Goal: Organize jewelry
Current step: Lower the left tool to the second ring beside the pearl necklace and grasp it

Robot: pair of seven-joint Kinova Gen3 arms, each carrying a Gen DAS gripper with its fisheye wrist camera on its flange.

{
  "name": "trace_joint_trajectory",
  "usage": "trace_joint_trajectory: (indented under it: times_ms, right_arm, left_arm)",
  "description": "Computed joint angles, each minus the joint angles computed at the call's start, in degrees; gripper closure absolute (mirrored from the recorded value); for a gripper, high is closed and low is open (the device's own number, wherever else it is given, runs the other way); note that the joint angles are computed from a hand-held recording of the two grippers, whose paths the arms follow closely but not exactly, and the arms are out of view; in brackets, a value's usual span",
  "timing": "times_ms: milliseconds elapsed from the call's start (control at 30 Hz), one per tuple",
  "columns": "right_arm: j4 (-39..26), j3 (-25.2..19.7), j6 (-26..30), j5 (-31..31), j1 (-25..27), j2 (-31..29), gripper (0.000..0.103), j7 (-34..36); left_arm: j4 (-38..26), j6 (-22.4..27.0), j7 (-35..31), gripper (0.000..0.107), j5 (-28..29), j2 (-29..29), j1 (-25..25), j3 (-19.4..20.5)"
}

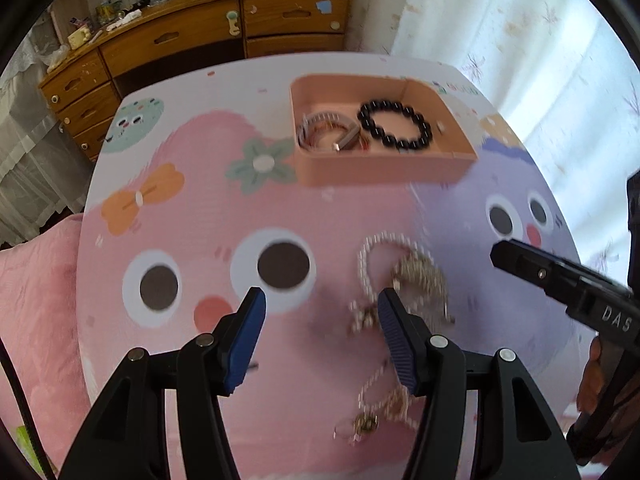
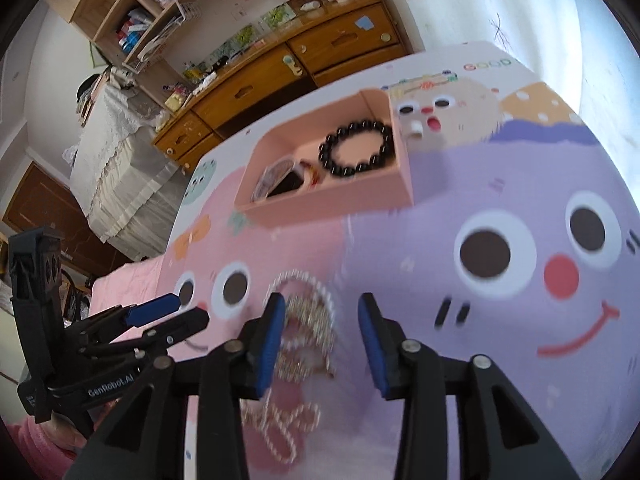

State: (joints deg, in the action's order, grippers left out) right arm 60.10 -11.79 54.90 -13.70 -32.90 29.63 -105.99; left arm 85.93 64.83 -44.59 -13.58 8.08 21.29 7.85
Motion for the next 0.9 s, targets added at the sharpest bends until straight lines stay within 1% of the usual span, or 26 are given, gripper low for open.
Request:
trace_joint_trajectory:
  times_ms: [100,200,333,500,633,800,867,900]
  right_arm:
    - [1.7,-0.2,0.7,1.0,-0.8,-1.3,0.058,1.1]
    - [3.0,-0.4,2.2,3.3,-2.5,-2.6,0.054,3.6]
    - [4.9,-1.0,2.8,6.8,-4.7,-4.5,0.048,9.6]
    - [8.5,-1.6,1.5,10.2,-7.0,-6.6,0.043,17.2]
    - [11.0,-1.7,0.2,13.6,-9.3,-7.5,0.036,22.2]
    - [14.0,-1.2,-1.5,20.1,-13.2,-7.9,0.035,26.8]
    - [14.6,-1.1,-1.7,21.4,-13.9,-7.7,0.035,27.7]
    - [14.8,-1.1,-1.8,21.8,-14.1,-7.6,0.035,28.3]
  left_arm:
    - [1.9,1.3,-2.6,0.047,1.3,-1.4,0.5,1.0]
    - [3.2,2.0,-4.9,0.046,1.6,-2.3,1.1,1.9]
    - [5.3,0.9,-8.6,0.046,2.3,-3.6,1.5,2.7]
    - [7.7,-0.5,-13.6,0.046,2.0,-5.0,2.6,4.0]
    - [9.1,-1.8,-17.4,0.046,2.2,-5.4,3.1,4.6]
    - [10.7,-4.3,-23.0,0.047,4.6,-5.1,2.9,4.6]
    - [11.1,-5.1,-24.7,0.05,5.5,-4.9,2.8,4.6]
    - [11.1,-5.2,-25.5,0.054,5.8,-4.7,2.8,4.6]
